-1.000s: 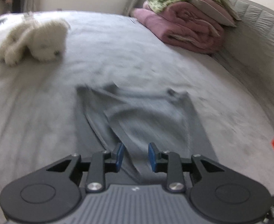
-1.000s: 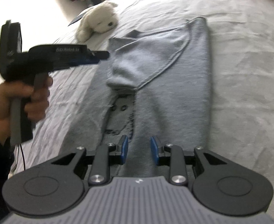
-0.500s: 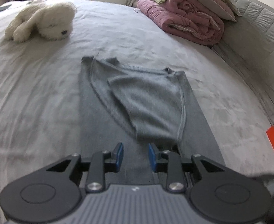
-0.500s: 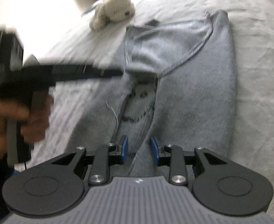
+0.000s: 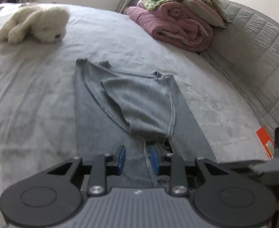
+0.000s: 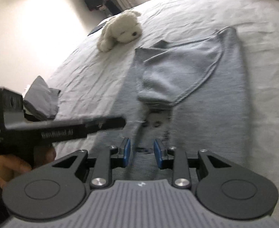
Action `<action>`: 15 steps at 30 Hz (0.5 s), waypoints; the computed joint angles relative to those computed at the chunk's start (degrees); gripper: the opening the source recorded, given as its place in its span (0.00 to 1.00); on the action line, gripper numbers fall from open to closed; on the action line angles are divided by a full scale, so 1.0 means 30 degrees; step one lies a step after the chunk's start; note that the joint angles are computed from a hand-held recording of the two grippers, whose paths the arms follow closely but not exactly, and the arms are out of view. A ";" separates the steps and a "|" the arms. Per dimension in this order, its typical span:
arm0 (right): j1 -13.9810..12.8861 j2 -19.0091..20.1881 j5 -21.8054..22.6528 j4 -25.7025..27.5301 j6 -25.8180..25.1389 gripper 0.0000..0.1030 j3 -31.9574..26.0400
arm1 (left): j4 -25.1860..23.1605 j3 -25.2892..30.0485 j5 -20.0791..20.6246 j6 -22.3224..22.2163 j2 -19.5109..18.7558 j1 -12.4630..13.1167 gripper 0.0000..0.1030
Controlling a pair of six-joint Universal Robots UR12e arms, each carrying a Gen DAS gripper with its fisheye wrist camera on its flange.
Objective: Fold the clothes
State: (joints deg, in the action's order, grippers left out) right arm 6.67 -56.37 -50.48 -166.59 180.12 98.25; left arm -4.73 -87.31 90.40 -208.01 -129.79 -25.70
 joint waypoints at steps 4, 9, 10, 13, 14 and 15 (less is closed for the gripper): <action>0.0313 0.0316 -0.0158 -0.0285 0.0486 0.31 -0.0108 | -0.0629 -0.0121 -0.0025 -0.0702 0.0064 0.0208 0.29; 0.0676 0.0528 -0.1266 -0.1385 0.1123 0.06 0.0008 | -0.1291 -0.0186 -0.0509 -0.1214 0.0085 0.0432 0.29; 0.0754 0.0496 -0.1553 -0.1491 0.1039 0.04 0.0060 | -0.1211 -0.0180 -0.0626 -0.1269 0.0075 0.0459 0.29; 0.0791 0.0328 -0.2065 -0.1840 0.1481 0.04 0.0276 | -0.0793 -0.0250 -0.0538 -0.1017 0.0105 0.0412 0.33; 0.0782 0.0255 -0.2195 -0.1889 0.1697 0.04 0.0334 | -0.0804 -0.0276 -0.0532 -0.0889 0.0126 0.0393 0.35; 0.0773 0.0171 -0.2348 -0.2056 0.1797 0.03 0.0428 | -0.0816 -0.0300 -0.0527 -0.0762 0.0147 0.0374 0.36</action>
